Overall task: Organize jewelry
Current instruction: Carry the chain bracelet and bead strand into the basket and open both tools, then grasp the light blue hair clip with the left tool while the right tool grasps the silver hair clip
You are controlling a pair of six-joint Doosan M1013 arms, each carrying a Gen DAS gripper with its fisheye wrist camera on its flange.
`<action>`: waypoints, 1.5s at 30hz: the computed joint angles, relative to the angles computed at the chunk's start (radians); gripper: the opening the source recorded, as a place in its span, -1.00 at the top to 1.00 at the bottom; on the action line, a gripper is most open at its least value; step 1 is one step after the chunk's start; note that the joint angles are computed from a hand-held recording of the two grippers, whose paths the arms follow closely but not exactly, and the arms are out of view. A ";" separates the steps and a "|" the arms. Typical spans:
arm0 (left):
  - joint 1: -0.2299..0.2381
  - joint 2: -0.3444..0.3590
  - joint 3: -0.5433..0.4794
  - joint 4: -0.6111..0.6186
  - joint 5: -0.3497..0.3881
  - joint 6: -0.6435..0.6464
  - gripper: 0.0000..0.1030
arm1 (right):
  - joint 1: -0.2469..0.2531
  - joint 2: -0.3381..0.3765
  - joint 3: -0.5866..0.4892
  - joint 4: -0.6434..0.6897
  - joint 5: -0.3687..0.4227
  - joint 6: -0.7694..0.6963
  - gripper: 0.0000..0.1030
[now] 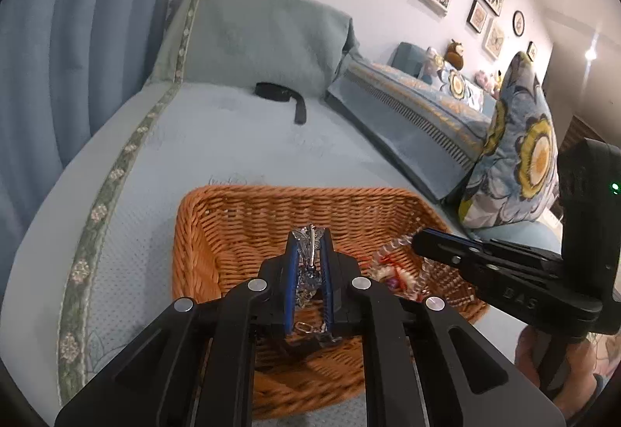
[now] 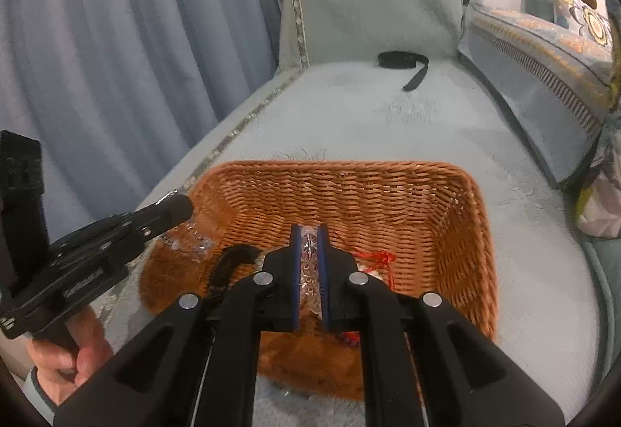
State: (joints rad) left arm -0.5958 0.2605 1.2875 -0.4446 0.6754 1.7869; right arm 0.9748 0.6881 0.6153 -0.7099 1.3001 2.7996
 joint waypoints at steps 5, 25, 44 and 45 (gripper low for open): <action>0.000 0.008 0.007 -0.012 0.009 0.015 0.82 | -0.008 -0.009 0.034 -0.003 0.017 0.041 0.88; 0.000 -0.153 0.184 -0.016 0.015 0.032 -0.05 | 0.116 -0.165 0.296 -0.073 -0.038 0.256 0.44; -0.039 -0.310 0.364 0.006 0.060 -0.046 -0.05 | 0.195 -0.171 0.356 0.105 -0.153 0.072 0.44; -0.040 -0.310 0.365 0.003 0.065 -0.046 -0.05 | 0.196 -0.169 0.354 0.106 -0.146 0.069 0.44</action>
